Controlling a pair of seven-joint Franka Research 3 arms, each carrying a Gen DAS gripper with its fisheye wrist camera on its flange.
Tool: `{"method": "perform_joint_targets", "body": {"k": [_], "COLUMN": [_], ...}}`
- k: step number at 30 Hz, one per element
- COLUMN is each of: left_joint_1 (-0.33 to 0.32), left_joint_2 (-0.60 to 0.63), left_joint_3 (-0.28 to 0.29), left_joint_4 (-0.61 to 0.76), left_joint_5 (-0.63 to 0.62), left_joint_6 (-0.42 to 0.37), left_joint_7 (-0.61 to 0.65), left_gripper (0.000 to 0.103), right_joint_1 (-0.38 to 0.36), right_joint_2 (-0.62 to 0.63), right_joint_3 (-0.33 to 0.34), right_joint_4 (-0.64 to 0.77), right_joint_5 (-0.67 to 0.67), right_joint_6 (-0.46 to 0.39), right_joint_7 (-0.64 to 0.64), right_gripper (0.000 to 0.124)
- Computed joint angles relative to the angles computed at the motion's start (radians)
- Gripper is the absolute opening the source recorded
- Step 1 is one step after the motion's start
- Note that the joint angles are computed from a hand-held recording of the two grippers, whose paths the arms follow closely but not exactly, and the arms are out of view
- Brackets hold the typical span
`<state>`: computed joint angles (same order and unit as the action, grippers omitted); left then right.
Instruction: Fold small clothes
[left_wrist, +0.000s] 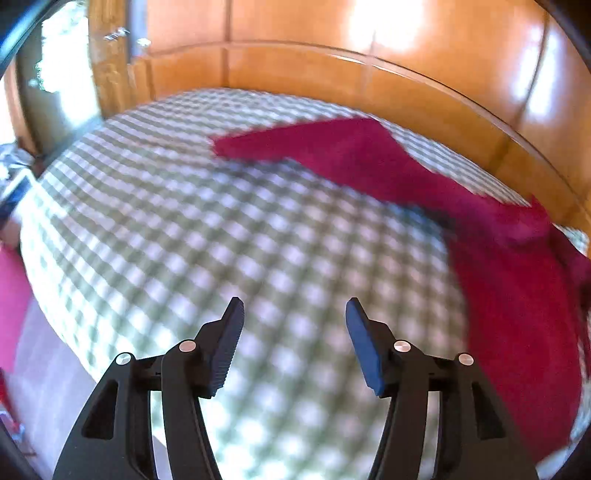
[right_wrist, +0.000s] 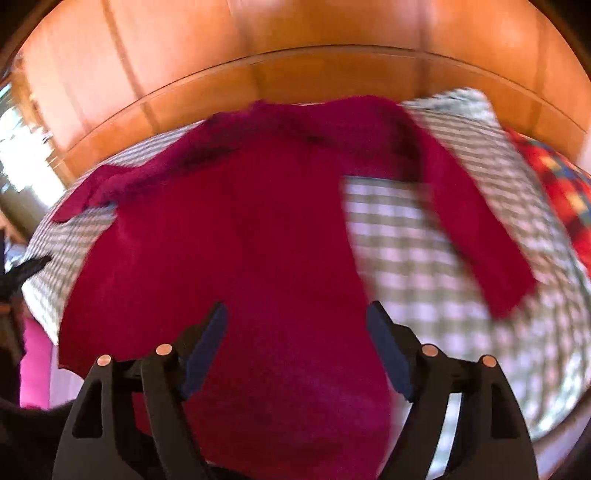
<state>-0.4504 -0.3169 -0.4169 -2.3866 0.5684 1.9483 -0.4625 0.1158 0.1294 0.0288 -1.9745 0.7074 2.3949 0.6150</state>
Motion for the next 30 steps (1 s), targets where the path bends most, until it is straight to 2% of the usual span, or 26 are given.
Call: {"method": "perform_joint_targets", "body": {"k": [1,3,4,6,8,9,10,11,13,15,18,19,20,21,22,23,25,28,30], "left_joint_1": [0.010,0.021,0.028,0.042,0.066,0.081,0.093,0.118,0.107,0.098,0.098,0.101,0.107,0.117,0.130,0.147,0.187,0.251,0.287], "left_joint_2": [0.003,0.007,-0.003,-0.056,-0.096,-0.083,-0.053,0.007,0.053,0.052,0.036,0.026,0.006,-0.012,-0.033,-0.060,-0.096,-0.209,-0.278], "left_joint_3": [0.002,0.011,0.028,0.055,0.059,0.048,0.040,0.021,0.031,0.048,0.076,0.088,0.112,0.135,0.160,0.182,0.188,0.222,0.227], "left_joint_4": [0.005,0.004,-0.010,-0.063,-0.104,-0.092,-0.065,-0.009,0.025,0.017,-0.013,-0.022,-0.041,-0.058,-0.074,-0.091,-0.098,-0.143,-0.156], "left_joint_5": [0.006,0.027,0.024,0.030,0.073,0.095,0.112,0.125,0.176,0.213,0.251,0.253,0.248,0.230,0.200,0.178,0.174,0.148,0.136], "left_joint_6": [-0.063,-0.127,-0.137,-0.099,-0.064,-0.087,-0.130,-0.223,-0.308,-0.298,-0.257,-0.222,-0.158,-0.097,-0.032,0.027,0.058,0.176,0.223], "left_joint_7": [0.022,0.063,0.090,0.102,0.097,0.105,0.134,0.207,0.262,0.322,0.418,0.448,0.493,0.529,0.564,0.583,0.588,0.536,0.510], "left_gripper": [0.070,0.074,0.074,0.074,0.074,0.074,0.076,0.080,0.082,0.089,0.089,0.084,0.056,0.037,0.010,0.006,0.005,0.004,0.004], "right_joint_1": [0.013,0.039,0.048,0.078,0.094,0.103,0.111,0.117,0.112,0.107,0.107,0.111,0.115,0.115,0.115,0.118,0.120,0.121,0.119], "right_joint_2": [0.007,0.032,0.038,0.049,0.071,0.082,0.091,0.107,0.114,0.116,0.122,0.126,0.129,0.126,0.128,0.131,0.138,0.142,0.144], "right_joint_3": [0.014,0.035,0.041,0.057,0.063,0.065,0.065,0.065,0.069,0.077,0.080,0.081,0.081,0.080,0.080,0.079,0.079,0.080,0.082], "right_joint_4": [-0.001,0.009,0.008,0.000,0.011,0.013,0.015,0.023,0.028,0.022,0.024,0.027,0.029,0.027,0.029,0.034,0.043,0.048,0.048], "right_joint_5": [0.005,0.003,-0.001,-0.019,-0.034,-0.047,-0.066,-0.083,-0.084,-0.074,-0.071,-0.077,-0.086,-0.091,-0.096,-0.104,-0.116,-0.130,-0.130], "right_joint_6": [-0.001,0.001,0.006,0.032,0.047,0.062,0.076,0.080,0.079,0.094,0.105,0.112,0.117,0.118,0.118,0.116,0.111,0.111,0.114], "right_joint_7": [-0.005,-0.007,-0.005,0.005,0.022,0.036,0.055,0.074,0.077,0.052,0.044,0.052,0.060,0.063,0.068,0.078,0.092,0.102,0.101], "right_gripper": [0.077,0.077,0.077,0.077,0.079,0.079,0.080,0.082,0.085,0.087,0.090,0.091,0.092,0.093,0.093,0.093,0.093,0.093,0.094]}}
